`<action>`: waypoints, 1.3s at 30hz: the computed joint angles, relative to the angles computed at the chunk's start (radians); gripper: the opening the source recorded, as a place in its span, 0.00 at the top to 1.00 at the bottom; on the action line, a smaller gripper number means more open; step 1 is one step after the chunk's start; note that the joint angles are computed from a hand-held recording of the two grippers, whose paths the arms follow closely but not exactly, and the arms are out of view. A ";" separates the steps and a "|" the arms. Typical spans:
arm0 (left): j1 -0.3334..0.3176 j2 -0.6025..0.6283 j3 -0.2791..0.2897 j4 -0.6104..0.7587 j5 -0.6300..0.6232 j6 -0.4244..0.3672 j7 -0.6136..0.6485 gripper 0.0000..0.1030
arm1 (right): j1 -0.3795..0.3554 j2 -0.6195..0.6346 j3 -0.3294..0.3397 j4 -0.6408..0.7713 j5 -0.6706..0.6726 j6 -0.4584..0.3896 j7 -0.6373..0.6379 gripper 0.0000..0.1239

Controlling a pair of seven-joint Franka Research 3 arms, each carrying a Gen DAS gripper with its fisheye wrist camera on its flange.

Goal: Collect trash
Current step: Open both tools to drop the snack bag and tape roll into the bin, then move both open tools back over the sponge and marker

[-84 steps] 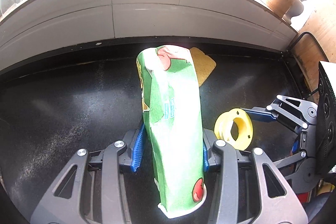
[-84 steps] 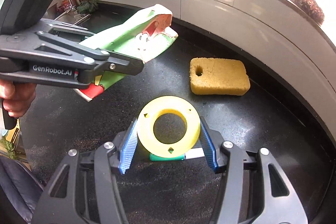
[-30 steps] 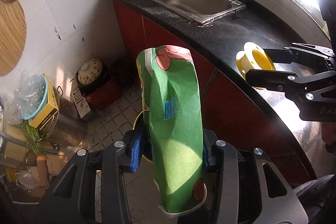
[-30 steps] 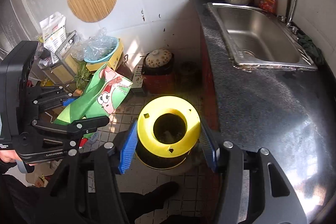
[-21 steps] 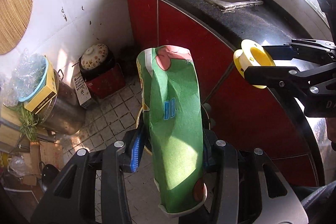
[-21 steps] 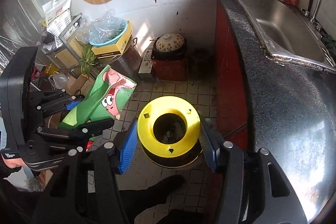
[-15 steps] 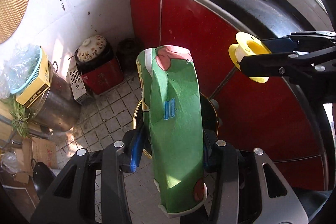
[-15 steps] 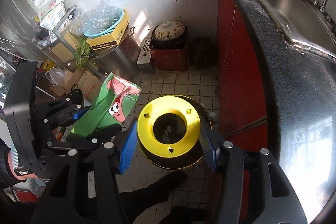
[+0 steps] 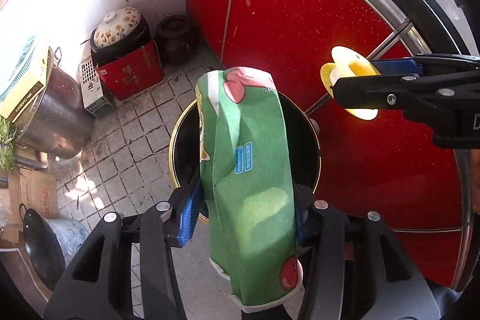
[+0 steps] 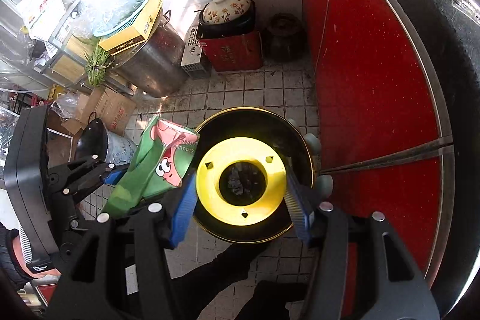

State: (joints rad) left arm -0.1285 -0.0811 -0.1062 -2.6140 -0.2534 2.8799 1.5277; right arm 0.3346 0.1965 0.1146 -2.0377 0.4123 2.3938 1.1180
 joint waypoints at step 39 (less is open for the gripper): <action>-0.288 0.221 -0.233 0.787 0.023 -0.264 0.458 0.06 | -0.686 -0.956 -0.150 -0.424 -0.468 -0.062 0.572 0.28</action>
